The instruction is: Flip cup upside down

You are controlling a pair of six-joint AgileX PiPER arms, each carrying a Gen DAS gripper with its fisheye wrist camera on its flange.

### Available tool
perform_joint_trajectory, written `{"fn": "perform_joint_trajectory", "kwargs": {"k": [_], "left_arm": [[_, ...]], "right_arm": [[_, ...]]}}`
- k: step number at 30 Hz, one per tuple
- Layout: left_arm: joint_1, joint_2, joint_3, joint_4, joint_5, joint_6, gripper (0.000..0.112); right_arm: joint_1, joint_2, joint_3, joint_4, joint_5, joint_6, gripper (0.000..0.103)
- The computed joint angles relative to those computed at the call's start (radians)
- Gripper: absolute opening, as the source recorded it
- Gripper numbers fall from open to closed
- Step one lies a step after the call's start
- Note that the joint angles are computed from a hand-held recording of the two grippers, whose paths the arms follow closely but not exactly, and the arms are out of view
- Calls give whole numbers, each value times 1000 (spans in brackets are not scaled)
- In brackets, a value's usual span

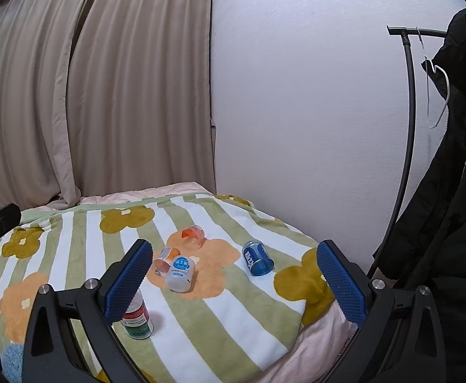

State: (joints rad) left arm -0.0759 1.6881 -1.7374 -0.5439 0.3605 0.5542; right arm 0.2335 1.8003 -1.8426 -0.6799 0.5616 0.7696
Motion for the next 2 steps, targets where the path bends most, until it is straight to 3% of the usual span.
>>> {"fn": "perform_joint_trajectory", "kwargs": {"k": [2], "left_arm": [[1,-3,6,-20,-2,18,103]], "right_arm": [[0,0,3,3,-2,-4,103]]}}
